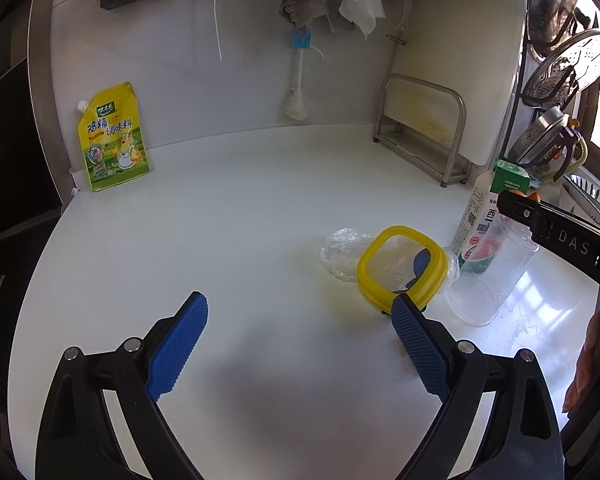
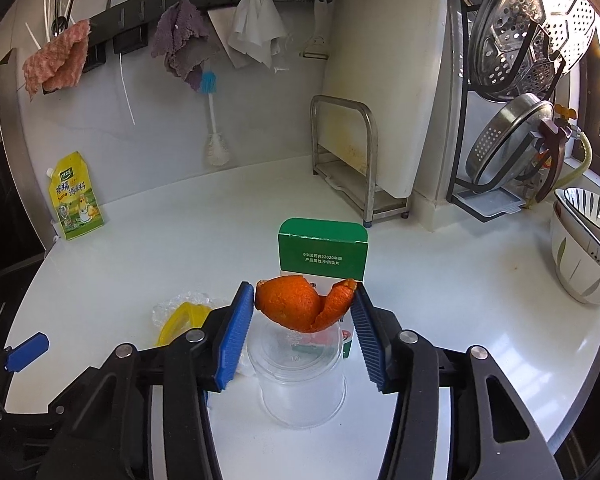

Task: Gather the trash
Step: 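Grasp the orange peel on the clear cup with the right tool and lift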

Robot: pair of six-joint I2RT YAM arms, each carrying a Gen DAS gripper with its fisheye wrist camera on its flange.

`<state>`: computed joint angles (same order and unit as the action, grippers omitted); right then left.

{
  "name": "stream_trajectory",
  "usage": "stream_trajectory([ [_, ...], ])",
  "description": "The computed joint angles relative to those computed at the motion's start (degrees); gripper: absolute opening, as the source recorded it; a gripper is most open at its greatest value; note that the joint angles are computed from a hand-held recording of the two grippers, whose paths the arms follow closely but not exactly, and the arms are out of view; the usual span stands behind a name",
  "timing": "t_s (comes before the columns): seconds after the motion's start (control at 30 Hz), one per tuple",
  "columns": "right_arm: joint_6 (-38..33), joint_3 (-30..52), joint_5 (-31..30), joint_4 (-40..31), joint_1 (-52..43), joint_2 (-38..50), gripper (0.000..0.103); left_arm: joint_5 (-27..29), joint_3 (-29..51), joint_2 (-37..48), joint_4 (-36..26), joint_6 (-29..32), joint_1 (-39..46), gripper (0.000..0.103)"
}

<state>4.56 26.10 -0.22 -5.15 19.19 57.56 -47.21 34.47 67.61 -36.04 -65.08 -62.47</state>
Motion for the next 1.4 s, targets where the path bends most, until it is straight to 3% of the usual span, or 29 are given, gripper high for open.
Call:
stream_trajectory([
  [0.4,-1.2,-0.9,-1.5,-2.1,-0.9,-5.0,0.025,0.7,0.6,0.7,0.6,0.3,0.1,0.091],
  [0.73,-3.7,-1.3,-12.7,-11.4,-11.2,-16.4,0.023,2.5,0.5,0.2,2.9,1.3,0.1,0.091],
  [1.03,-11.5,-5.6,-25.1,-21.0,-28.9,-28.1,0.023,8.7,2.6,5.9,11.6,7.5,3.5,0.091],
  [1.4,-20.6,-7.2,-38.7,-25.3,-45.4,-28.6,0.023,14.3,7.3,15.2,17.4,11.9,9.5,0.091],
])
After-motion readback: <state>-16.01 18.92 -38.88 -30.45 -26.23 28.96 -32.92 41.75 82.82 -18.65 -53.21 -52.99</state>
